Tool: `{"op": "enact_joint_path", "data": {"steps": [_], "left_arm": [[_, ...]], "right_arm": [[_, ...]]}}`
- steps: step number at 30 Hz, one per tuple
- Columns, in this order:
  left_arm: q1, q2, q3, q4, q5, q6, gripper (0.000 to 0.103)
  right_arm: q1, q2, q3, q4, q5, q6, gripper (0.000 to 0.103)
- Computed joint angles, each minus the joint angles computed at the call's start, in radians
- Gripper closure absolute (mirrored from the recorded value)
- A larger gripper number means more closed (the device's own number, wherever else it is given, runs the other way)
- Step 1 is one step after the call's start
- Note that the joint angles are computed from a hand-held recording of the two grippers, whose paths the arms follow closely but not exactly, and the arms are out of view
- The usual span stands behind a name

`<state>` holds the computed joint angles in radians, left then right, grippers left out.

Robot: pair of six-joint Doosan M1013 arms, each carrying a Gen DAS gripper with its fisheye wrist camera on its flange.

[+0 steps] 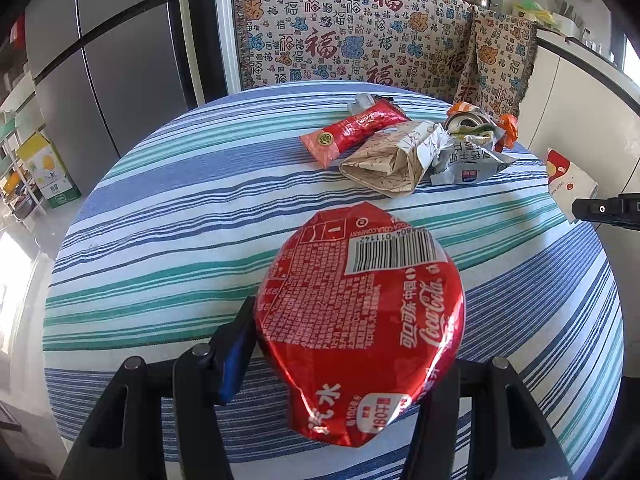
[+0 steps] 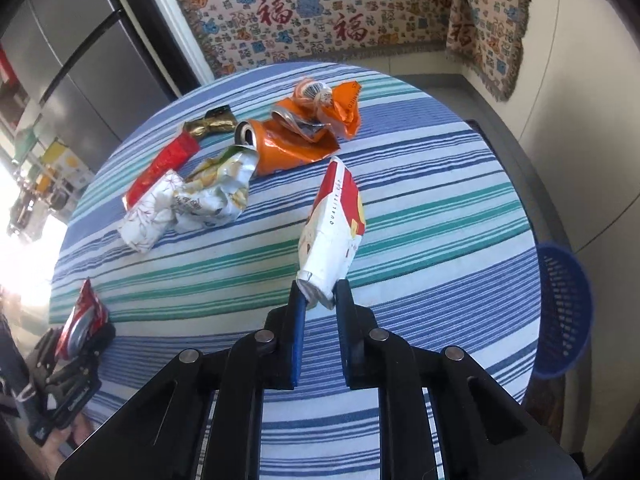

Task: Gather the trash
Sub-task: 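Carry both items over the blue wastebasket and open both tools to drop them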

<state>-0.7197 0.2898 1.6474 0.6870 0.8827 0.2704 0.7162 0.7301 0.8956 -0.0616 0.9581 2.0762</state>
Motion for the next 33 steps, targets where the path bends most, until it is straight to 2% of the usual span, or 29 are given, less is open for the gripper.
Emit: {"op": "enact_joint_path", "data": {"steps": [8, 11, 15, 21, 26, 30, 33], "left_arm": [[-0.001, -0.009, 0.005, -0.022, -0.021, 0.000, 0.045], [0.003, -0.022, 0.014, -0.045, -0.062, 0.003, 0.045], [0.008, -0.052, 0.032, -0.072, -0.152, -0.002, 0.045], [-0.008, -0.059, 0.001, -0.070, -0.185, 0.017, 0.045], [-0.026, -0.027, -0.064, -0.115, -0.198, 0.092, 0.045], [-0.034, 0.030, -0.151, -0.226, -0.222, 0.213, 0.045], [-0.044, 0.093, -0.248, -0.318, -0.224, 0.336, 0.045]], "right_arm": [[0.003, -0.037, 0.057, 0.015, -0.042, -0.050, 0.089], [0.000, -0.053, 0.086, 0.026, -0.059, -0.064, 0.089], [-0.005, -0.081, 0.128, 0.034, -0.085, -0.082, 0.089], [-0.017, -0.133, 0.203, 0.056, -0.142, -0.105, 0.089], [-0.038, -0.169, 0.257, 0.092, -0.180, -0.124, 0.089], [-0.069, -0.203, 0.305, 0.111, -0.209, -0.115, 0.089], [-0.102, -0.234, 0.343, 0.078, -0.211, -0.080, 0.088]]}}
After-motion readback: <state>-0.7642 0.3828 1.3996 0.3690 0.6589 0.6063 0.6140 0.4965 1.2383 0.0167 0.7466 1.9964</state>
